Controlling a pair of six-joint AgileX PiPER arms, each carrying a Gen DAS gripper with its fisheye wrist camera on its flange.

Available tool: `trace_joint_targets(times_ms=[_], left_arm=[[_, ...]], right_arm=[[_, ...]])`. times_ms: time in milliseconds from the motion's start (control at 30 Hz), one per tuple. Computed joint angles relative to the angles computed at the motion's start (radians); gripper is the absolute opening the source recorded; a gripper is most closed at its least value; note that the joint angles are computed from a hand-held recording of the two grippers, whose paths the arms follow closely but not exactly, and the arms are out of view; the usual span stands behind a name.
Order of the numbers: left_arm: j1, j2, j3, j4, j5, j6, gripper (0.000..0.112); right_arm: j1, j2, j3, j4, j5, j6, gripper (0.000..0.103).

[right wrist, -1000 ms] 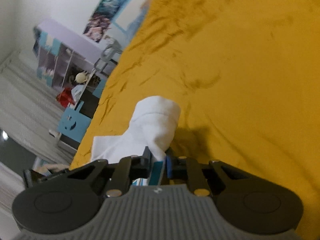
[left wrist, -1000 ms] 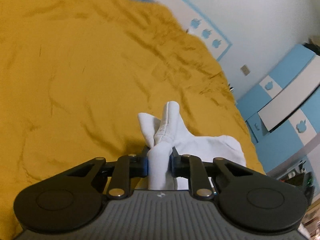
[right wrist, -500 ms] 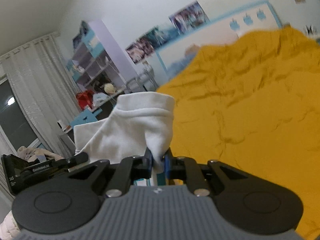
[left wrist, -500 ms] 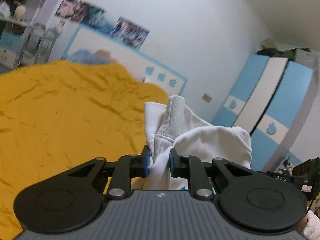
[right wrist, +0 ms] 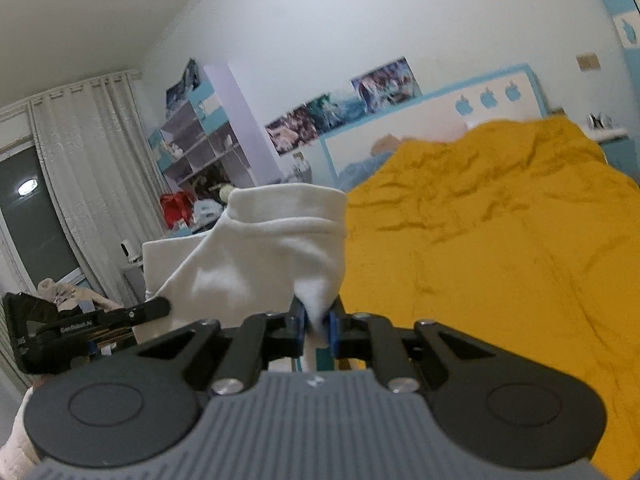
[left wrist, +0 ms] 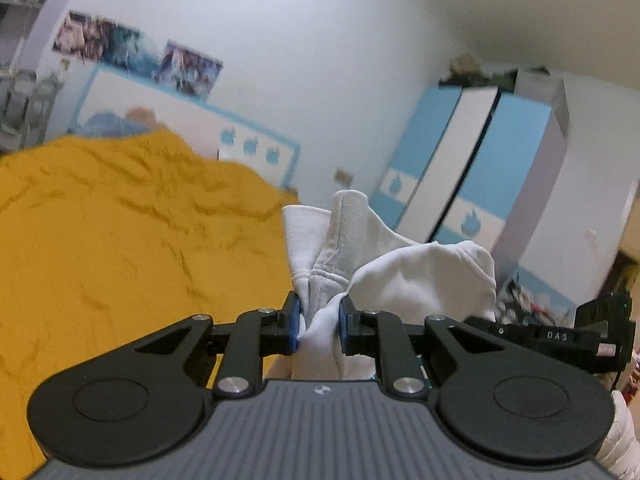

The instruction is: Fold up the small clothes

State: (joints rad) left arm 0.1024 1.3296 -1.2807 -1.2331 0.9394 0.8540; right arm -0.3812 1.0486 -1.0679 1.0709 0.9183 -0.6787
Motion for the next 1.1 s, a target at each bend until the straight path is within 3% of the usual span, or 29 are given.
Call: trace_joint_targets(times_ms=[67,133,300,433,567,733,800,900,1033,1100], left_arm=[[-0.045,0.015,0.021,0.064,-0.033,-0.017,0.020],[-0.080,0.060,0.031,0.124,-0.064,-0.048,0.020],[-0.146,0.270,-0.075,0.231,-0.136,-0.080,0.020],[-0.163,0.520,-0.331,0.354,-0.082,-0.166,0.020],[-0.181,0.760,-0.590,0.483,0.017,-0.263,0.020],[-0.205,0.933,-0.746,0.578,0.059,-0.330,0.021],[-0.210,0.968,-0.760,0.599,0.061,-0.330,0.024],[-0.177,0.992,-0.742,0.548,0.062,-0.289,0.038],[-0.128,0.947,-0.663,0.476,0.047,-0.231,0.044],[-0.120,0.887,-0.591,0.475,-0.005,-0.211,0.044]], right_arm=[[-0.036,-0.026,0.059,-0.014,0.022,-0.013,0.006],[-0.025,-0.006,0.120,-0.035,-0.008,-0.028,0.006],[0.084,0.185,0.187,0.025,-0.209,-0.175,0.006],[0.154,0.416,0.047,-0.012,-0.283,-0.137,0.006],[0.168,0.659,-0.117,-0.076,-0.276,-0.083,0.006],[0.187,0.903,-0.281,-0.174,-0.279,0.047,0.006],[0.185,0.960,-0.298,-0.175,-0.292,0.048,0.008],[0.161,1.004,-0.287,-0.104,-0.299,-0.004,0.016],[0.124,0.950,-0.202,-0.004,-0.321,-0.091,0.021],[0.124,0.886,-0.149,-0.015,-0.369,-0.092,0.022]])
